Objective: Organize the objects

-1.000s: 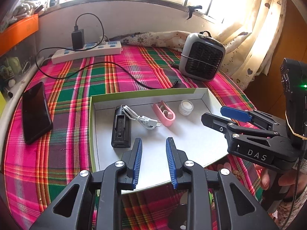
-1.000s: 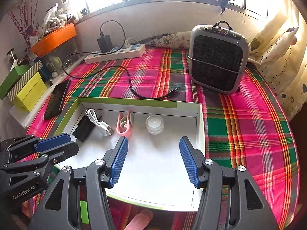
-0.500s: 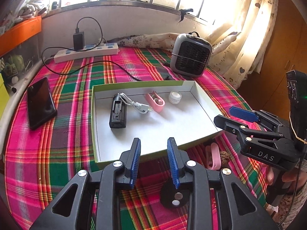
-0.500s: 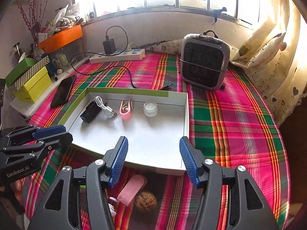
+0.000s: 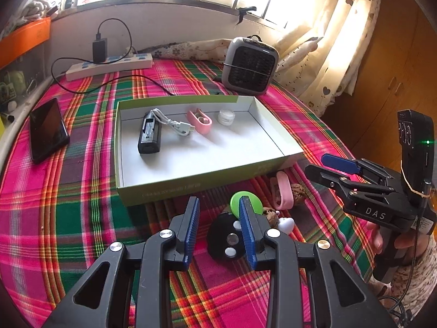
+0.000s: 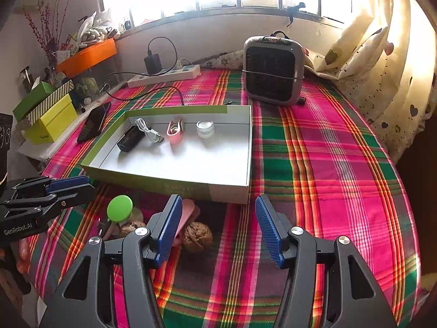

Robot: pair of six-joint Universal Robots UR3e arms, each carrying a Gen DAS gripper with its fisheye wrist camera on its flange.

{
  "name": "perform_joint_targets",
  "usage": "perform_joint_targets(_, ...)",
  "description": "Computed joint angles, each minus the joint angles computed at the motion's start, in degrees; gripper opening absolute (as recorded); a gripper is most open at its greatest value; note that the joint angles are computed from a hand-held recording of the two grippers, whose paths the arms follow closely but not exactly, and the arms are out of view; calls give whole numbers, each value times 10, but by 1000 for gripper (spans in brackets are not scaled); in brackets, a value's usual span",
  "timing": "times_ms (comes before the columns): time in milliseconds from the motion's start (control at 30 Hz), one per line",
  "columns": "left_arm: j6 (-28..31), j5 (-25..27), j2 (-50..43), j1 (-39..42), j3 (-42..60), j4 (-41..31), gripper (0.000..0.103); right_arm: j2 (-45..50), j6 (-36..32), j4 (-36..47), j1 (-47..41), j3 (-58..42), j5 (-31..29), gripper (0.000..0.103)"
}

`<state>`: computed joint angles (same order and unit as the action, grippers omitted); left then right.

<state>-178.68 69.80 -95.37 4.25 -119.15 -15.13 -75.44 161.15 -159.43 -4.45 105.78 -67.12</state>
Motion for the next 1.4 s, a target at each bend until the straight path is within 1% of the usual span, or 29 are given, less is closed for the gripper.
perform_joint_targets(33,2,-4,3,1,-6,0,35,-4,-4,-2,-2,7,-1,57)
perform_joint_targets(100,3,-15,7,7,-16,2,40,-9,-8,-10,-9,23,1,59)
perform_joint_targets(167,3,-30,13,14,-29,7,41,-11,-7,-8,-17,33,6,63)
perform_joint_targets(267,6,-45,20,19,-42,10,43,-13,-11,-5,-25,45,9,63)
perform_joint_targets(333,10,-46,18,16,-43,5,45,-14,-17,-5,-26,52,8,63)
perform_joint_targets(500,17,-53,11,9,-44,-3,47,-17,-19,-6,-32,63,16,64)
perform_joint_targets(867,13,-1,-34,-21,-7,-13,47,-17,-26,4,-32,62,22,64)
perform_joint_targets(1067,10,-3,-48,-20,4,-13,47,-12,-33,11,-26,54,24,64)
perform_joint_targets(1300,2,12,-63,-27,28,-21,47,0,-34,15,-16,43,18,64)
perform_joint_targets(1367,8,18,-63,-29,28,-18,46,4,-31,13,-12,40,13,64)
perform_joint_targets(1400,9,21,-64,-30,28,-18,43,6,-31,14,-11,37,13,64)
